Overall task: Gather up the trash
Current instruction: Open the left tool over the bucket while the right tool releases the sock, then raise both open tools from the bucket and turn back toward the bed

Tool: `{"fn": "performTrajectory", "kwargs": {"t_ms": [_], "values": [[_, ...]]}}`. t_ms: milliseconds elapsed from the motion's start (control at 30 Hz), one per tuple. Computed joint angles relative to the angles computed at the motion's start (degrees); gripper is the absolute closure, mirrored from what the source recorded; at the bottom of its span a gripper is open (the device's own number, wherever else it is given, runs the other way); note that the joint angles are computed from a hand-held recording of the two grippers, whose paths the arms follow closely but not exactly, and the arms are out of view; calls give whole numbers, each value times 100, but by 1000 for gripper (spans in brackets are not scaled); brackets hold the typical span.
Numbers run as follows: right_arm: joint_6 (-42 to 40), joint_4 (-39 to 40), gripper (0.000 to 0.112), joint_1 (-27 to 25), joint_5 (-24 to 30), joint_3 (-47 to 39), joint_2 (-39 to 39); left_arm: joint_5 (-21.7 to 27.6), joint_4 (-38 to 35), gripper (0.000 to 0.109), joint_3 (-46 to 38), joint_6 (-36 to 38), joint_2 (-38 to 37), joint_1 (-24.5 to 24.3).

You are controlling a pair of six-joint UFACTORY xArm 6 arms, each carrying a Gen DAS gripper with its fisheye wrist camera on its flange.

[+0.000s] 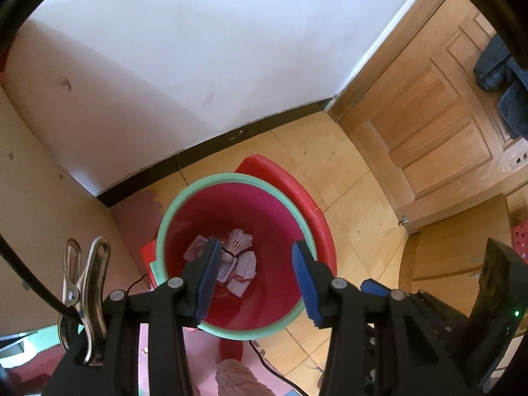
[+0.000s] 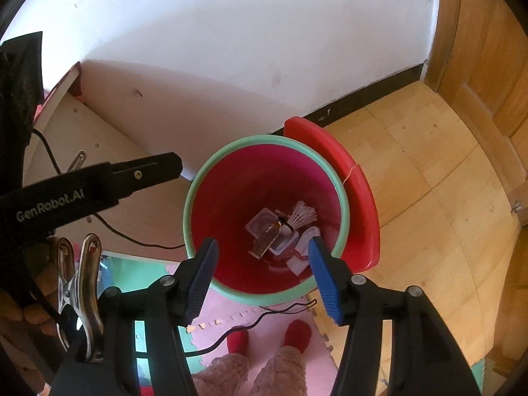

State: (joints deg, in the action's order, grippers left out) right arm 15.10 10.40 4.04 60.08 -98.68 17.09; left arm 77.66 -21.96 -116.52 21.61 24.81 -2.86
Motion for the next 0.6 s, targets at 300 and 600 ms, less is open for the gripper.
{"fn": "performTrajectory", "kwargs": {"t_ms": [300,600], "values": [[188,-181,54,22,-123,62,-345,48,52,62,193,-370,-533,84],[19,-318,54,87,223,-325,-543,478,128,62,-177,-463,-824,377]]}}
